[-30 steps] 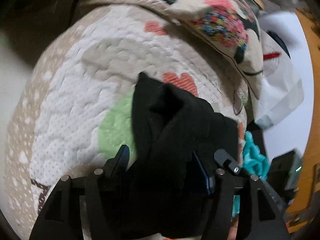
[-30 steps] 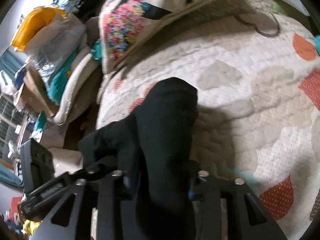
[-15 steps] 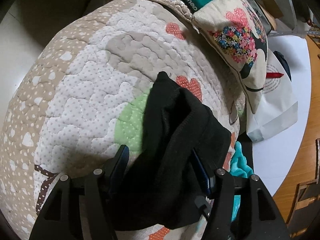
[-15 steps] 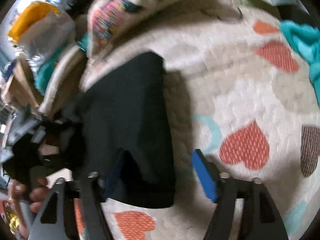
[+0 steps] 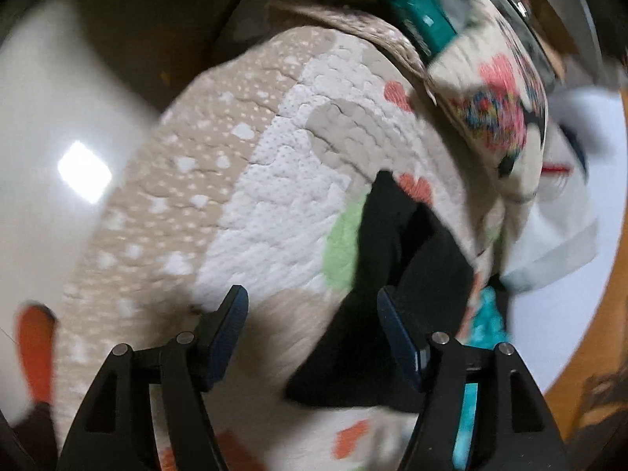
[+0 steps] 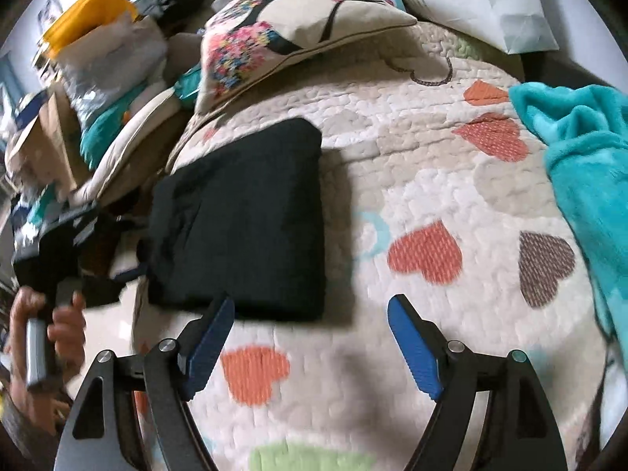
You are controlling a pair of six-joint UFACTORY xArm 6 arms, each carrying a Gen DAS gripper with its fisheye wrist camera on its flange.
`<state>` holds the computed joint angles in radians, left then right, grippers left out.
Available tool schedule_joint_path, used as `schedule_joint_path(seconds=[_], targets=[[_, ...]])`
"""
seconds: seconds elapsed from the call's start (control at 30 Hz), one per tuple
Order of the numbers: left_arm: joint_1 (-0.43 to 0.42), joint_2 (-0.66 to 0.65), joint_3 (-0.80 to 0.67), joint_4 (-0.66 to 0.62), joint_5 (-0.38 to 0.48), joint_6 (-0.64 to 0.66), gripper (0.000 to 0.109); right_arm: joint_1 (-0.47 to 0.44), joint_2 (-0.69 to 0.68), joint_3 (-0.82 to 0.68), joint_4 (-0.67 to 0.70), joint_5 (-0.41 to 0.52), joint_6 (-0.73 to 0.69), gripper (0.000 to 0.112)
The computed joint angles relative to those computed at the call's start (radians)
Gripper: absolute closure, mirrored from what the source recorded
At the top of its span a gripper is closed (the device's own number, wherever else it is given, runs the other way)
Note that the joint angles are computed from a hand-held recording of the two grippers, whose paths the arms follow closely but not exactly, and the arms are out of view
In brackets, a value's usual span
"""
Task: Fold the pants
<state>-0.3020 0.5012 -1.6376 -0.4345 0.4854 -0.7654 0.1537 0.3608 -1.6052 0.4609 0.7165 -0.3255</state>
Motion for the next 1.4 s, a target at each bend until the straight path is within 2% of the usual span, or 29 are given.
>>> schedule_joint_path(seconds=[0.17,0.23,0.3,0.37,0.43,0.6,0.77,0.83,0.9,1.03,1.2,1.4], targets=[[-0.061,-0.108,0.098,0.333,0.038,-0.116,0.041,0.015,-0.079,0.134,0.033,-0.031,-0.013,0.027],[-0.087,-0.164,0.169,0.419,0.000,-0.169,0.041,0.016,-0.106,0.174,0.055,-0.038,-0.013,0.027],[-0.114,-0.213,0.235,0.578,-0.024,-0.297,0.041,0.021,-0.132,0.209,0.061,-0.050,-0.017,0.027],[-0.147,-0.241,0.260,0.745,0.006,-0.414,0.041,0.030,-0.172,0.261,0.047,-0.084,-0.029,0.027],[-0.188,-0.248,0.254,0.863,0.069,-0.464,0.041,0.040,-0.209,0.312,0.017,-0.123,-0.042,0.027],[-0.275,-0.276,0.249,1.088,0.199,-0.561,0.041,0.053,-0.262,0.397,-0.045,-0.188,-0.024,0.027],[-0.343,-0.347,0.296,1.208,0.274,-0.669,0.039,0.044,-0.300,0.435,-0.006,-0.189,-0.026,0.027],[-0.378,-0.363,0.295,1.277,0.332,-0.719,0.032,0.043,-0.315,0.451,-0.010,-0.201,-0.027,0.027],[-0.407,-0.373,0.289,1.339,0.385,-0.758,0.029,0.045,-0.332,0.469,-0.022,-0.217,-0.022,0.027],[-0.425,-0.394,0.291,1.352,0.385,-0.762,0.016,0.049,-0.366,0.501,-0.024,-0.236,-0.029,0.027],[-0.449,-0.405,0.271,1.360,0.406,-0.759,0.015,0.059,-0.405,0.542,-0.012,-0.248,-0.052,0.027],[-0.489,-0.418,0.248,1.443,0.472,-0.822,0.012,0.072,-0.428,0.565,0.013,-0.268,-0.092,0.027]])
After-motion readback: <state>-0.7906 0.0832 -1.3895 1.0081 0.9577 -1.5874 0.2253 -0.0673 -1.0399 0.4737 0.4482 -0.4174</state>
